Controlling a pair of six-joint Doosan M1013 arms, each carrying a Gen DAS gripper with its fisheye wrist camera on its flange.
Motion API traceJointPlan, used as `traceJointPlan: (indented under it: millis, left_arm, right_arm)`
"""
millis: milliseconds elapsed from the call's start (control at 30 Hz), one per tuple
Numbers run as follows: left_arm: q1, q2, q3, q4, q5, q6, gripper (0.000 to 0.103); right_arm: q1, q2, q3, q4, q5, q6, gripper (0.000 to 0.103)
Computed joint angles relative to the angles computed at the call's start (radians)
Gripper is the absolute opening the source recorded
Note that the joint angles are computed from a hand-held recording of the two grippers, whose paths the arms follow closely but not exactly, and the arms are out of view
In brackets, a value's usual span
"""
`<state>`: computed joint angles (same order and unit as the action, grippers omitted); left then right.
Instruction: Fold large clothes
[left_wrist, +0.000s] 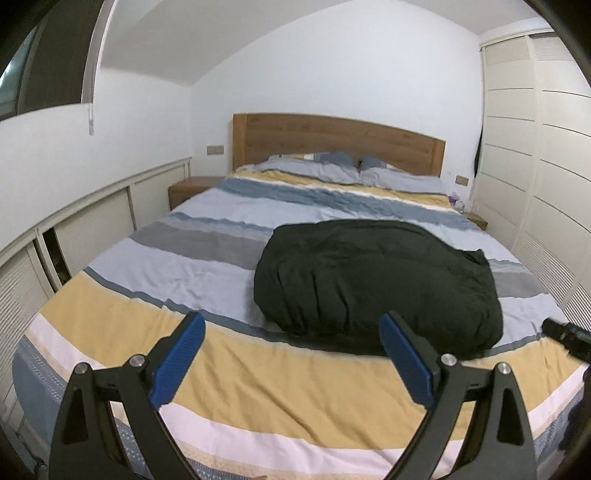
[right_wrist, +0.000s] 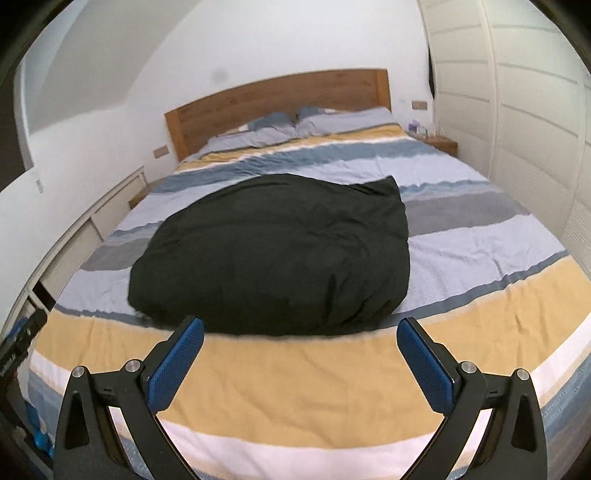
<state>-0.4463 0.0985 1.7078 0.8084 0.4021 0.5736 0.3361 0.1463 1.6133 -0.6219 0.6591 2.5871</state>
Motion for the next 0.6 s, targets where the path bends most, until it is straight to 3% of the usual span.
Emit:
traceJointPlan:
  millis: [200, 600]
  left_arm:
    - [-0.037, -0.064, 0.058, 0.152, -0.01, -0.136, 0.096]
    - [-0.081, -0.133, 0.118, 0.22, -0.002, -0.166, 0.096]
  right_arm:
    - [0.066, -0.037, 0.048, -0.138, 0.014, 0.109, 0.102]
    - [0.125, -0.1, 0.119, -0.29, 0.071, 0.26, 0.102]
